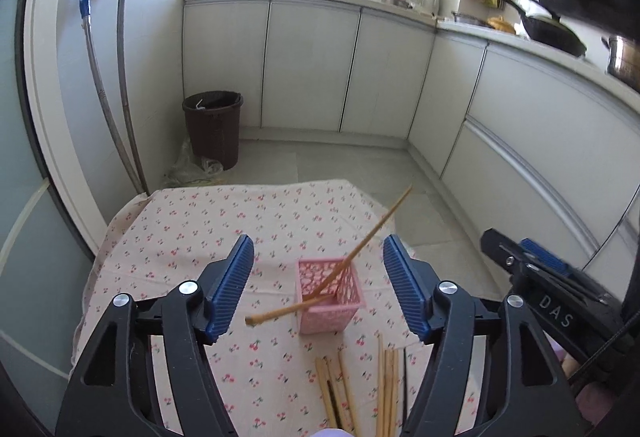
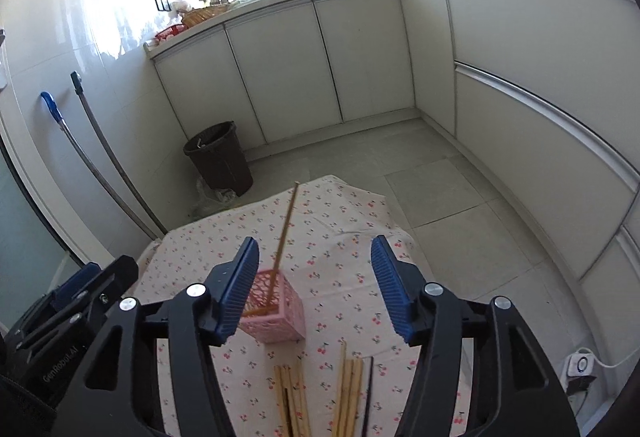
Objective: Organize utensils
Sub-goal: 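Lower the chopstick into the pink holder and open the right tool, then grasp another wooden chopstick with the left tool while the right tool grasps one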
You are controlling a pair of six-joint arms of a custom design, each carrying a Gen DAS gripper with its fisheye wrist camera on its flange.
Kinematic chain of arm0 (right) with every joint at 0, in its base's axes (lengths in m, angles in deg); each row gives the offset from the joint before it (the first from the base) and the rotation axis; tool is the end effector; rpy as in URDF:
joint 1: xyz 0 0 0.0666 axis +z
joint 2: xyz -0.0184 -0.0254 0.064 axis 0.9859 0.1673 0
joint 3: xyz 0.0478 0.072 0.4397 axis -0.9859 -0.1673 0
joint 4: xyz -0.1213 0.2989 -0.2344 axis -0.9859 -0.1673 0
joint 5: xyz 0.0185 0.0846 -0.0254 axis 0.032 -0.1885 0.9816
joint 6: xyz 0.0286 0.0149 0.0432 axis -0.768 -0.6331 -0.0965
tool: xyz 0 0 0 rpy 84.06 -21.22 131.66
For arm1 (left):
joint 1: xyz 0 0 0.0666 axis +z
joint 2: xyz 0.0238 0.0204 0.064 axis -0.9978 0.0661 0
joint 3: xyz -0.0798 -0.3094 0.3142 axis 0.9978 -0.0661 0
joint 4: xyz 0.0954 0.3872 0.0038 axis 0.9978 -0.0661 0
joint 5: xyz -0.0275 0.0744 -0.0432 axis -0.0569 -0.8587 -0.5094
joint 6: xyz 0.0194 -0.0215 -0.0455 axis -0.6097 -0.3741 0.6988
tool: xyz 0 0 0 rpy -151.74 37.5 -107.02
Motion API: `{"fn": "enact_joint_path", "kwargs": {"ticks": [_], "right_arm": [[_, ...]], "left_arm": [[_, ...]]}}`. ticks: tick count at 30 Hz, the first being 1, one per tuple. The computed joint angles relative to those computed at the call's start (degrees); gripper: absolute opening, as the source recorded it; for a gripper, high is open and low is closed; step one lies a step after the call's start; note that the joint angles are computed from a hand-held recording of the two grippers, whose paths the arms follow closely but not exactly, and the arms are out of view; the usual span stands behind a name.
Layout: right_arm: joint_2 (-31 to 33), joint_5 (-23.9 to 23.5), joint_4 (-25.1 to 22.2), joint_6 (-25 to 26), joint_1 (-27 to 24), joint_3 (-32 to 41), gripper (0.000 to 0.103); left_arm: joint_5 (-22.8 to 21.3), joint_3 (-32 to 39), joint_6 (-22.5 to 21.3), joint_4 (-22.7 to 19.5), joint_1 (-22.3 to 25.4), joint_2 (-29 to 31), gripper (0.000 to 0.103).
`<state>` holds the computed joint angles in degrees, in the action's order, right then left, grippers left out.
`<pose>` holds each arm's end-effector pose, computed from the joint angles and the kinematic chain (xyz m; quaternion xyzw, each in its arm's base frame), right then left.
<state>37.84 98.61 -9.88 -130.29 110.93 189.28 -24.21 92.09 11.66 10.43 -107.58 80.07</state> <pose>0.6114 0.3345 0.4944 0.2785 0.8473 -0.0192 0.4517 0.6933 -0.2794 0.5139 0.2185 0.8641 -0.1658 0.4220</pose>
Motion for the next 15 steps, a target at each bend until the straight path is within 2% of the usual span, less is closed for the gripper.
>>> {"fn": "enact_joint_path", "kwargs": {"ticks": [1, 3, 6, 8, 12, 15], "right_arm": [[0.0, 0.8, -1.9, -0.6, 0.3, -0.3, 0.071], [-0.7, 1.2, -4.5, -2.3, 0.6, -1.9, 0.084], [-2.6, -1.3, -7.4, -6.4, 0.7, -6.3, 0.094], [-3.2, -3.9, -8.7, -7.4, 0.6, -8.1, 0.095], [-2.7, -9.1, -13.2, -5.8, 0.2, -9.0, 0.095], [-3.2, -12.8, -12.6, -6.5, -0.2, -11.3, 0.095]], "left_arm": [[-1.0, -1.3, -0.6, 0.2, -0.2, -0.5, 0.071], [-2.3, -4.8, -0.4, 1.3, -0.3, -1.9, 0.084], [-2.1, -7.2, -0.9, -0.7, -0.2, -2.3, 0.091], [-2.5, -6.3, -2.7, -5.5, -0.3, -1.0, 0.094], [-3.8, -3.8, -5.0, -14.7, -0.4, 2.4, 0.096], [-3.2, 0.7, -4.7, -23.4, -0.2, 6.6, 0.096]]}}
